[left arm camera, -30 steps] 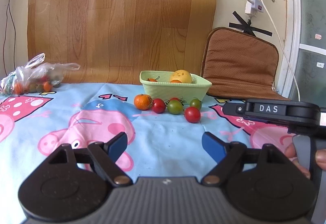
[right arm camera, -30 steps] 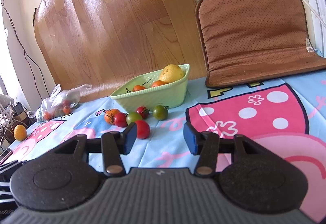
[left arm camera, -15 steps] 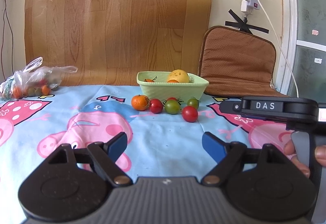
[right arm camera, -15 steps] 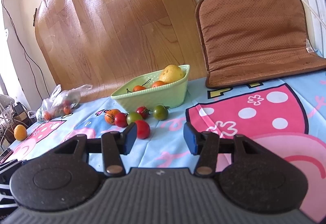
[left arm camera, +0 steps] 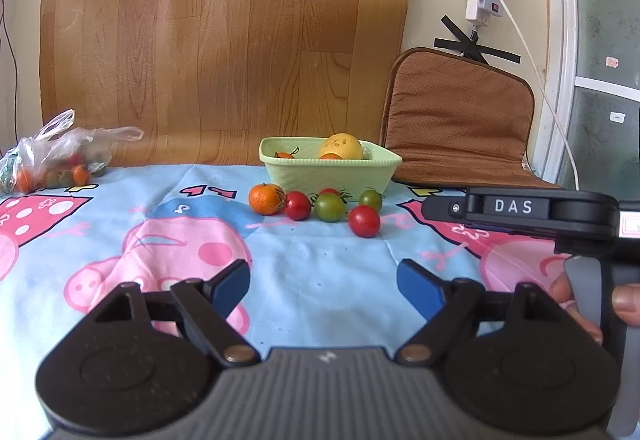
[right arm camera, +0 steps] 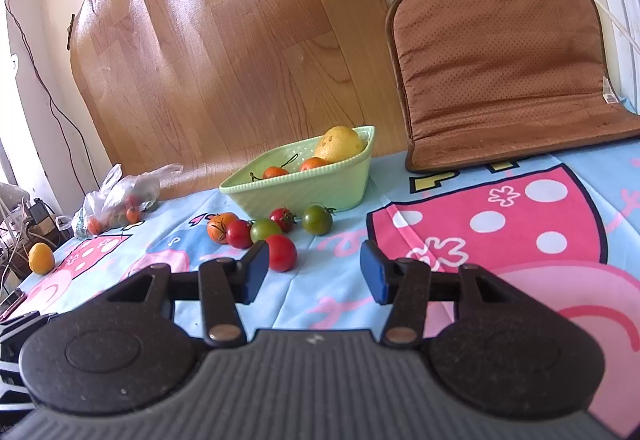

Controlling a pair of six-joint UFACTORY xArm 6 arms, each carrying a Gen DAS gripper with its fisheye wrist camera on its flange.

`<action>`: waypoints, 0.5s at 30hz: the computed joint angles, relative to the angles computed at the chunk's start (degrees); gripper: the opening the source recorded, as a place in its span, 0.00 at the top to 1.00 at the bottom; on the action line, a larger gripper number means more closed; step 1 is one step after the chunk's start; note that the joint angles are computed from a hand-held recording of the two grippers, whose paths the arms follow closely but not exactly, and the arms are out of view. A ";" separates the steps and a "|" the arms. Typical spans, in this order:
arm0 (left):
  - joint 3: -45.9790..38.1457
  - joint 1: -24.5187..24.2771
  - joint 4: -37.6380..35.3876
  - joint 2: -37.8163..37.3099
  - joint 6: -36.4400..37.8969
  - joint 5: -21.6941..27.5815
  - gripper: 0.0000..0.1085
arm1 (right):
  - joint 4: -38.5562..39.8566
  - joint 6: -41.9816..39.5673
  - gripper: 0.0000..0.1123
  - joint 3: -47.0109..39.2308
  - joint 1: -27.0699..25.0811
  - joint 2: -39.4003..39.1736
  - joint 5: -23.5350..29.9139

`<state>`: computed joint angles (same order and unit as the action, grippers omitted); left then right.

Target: Organize fruits

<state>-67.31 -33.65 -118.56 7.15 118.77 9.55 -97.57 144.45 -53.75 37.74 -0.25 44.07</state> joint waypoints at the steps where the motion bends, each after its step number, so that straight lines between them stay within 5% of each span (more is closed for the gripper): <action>1: 0.06 0.03 -0.09 -0.05 0.06 0.08 0.23 | 0.04 0.01 0.52 -0.02 0.01 0.02 0.02; 15: 0.61 0.52 -0.47 -0.52 0.33 1.42 0.23 | 0.33 -0.34 0.52 -0.22 0.05 0.23 -0.03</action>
<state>-66.69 -33.13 -119.04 6.63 119.10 10.97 -97.24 144.11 -53.97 37.79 -0.02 44.03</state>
